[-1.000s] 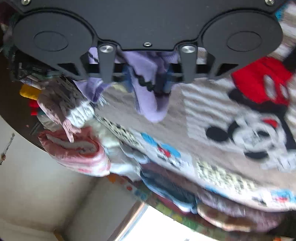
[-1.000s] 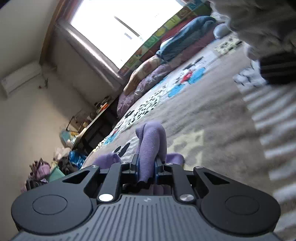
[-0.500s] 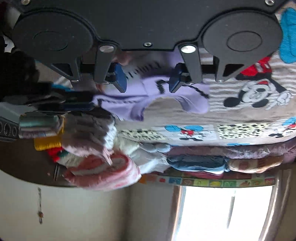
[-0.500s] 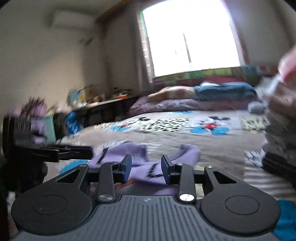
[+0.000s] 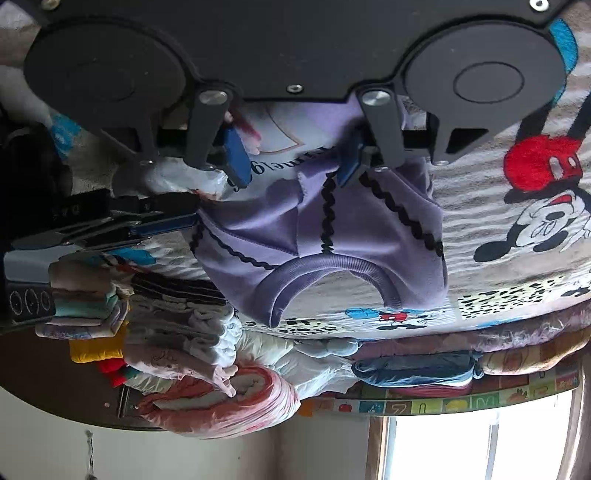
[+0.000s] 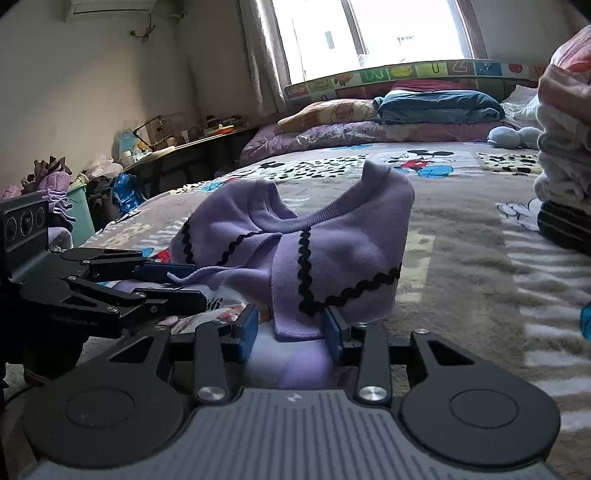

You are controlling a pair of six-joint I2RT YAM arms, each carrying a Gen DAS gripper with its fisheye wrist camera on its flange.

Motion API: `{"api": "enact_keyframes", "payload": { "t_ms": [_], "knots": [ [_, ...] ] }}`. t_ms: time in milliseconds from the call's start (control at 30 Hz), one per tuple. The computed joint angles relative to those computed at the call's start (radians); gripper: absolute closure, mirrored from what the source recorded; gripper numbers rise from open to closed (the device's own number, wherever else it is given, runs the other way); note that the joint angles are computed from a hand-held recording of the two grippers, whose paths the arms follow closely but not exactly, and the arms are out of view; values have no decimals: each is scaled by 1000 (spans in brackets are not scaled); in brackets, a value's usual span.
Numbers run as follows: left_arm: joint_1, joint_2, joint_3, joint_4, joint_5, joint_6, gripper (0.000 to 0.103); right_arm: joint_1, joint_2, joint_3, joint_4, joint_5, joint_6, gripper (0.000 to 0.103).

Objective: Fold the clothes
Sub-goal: 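Move both grippers to the folded sweatshirt's edge and close on it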

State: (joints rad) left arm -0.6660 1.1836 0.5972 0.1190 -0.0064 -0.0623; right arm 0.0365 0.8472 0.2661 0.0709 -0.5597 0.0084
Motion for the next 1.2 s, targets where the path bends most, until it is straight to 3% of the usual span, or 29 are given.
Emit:
{"api": "enact_keyframes", "payload": {
  "t_ms": [133, 267, 367, 500, 667, 800, 1000, 1200],
  "knots": [
    [-29, -93, 1, -62, -35, -1, 51, 4, -68, 18, -75, -2, -7, 64],
    [-26, -144, -14, -2, -117, -6, 51, 12, -254, 13, -160, 20, -47, 62],
    [30, -73, 15, 72, -66, 16, 51, 99, -279, 8, -123, 114, -80, 60],
    [116, 70, 100, 99, 46, 121, 51, 160, -101, 64, 9, 194, -163, 55],
    [231, 191, 183, 131, 238, 159, 51, 31, 212, 230, 102, 65, -212, 42],
    [261, 285, 254, 117, 323, 161, 39, -65, 409, 329, 158, -94, -217, 36],
    [238, 331, 272, 74, 293, 186, 37, -123, 672, 466, 116, -268, -129, 32],
    [256, 361, 300, 30, 322, 124, 36, -198, 793, 495, 167, -445, 11, 31]
  ]
}}
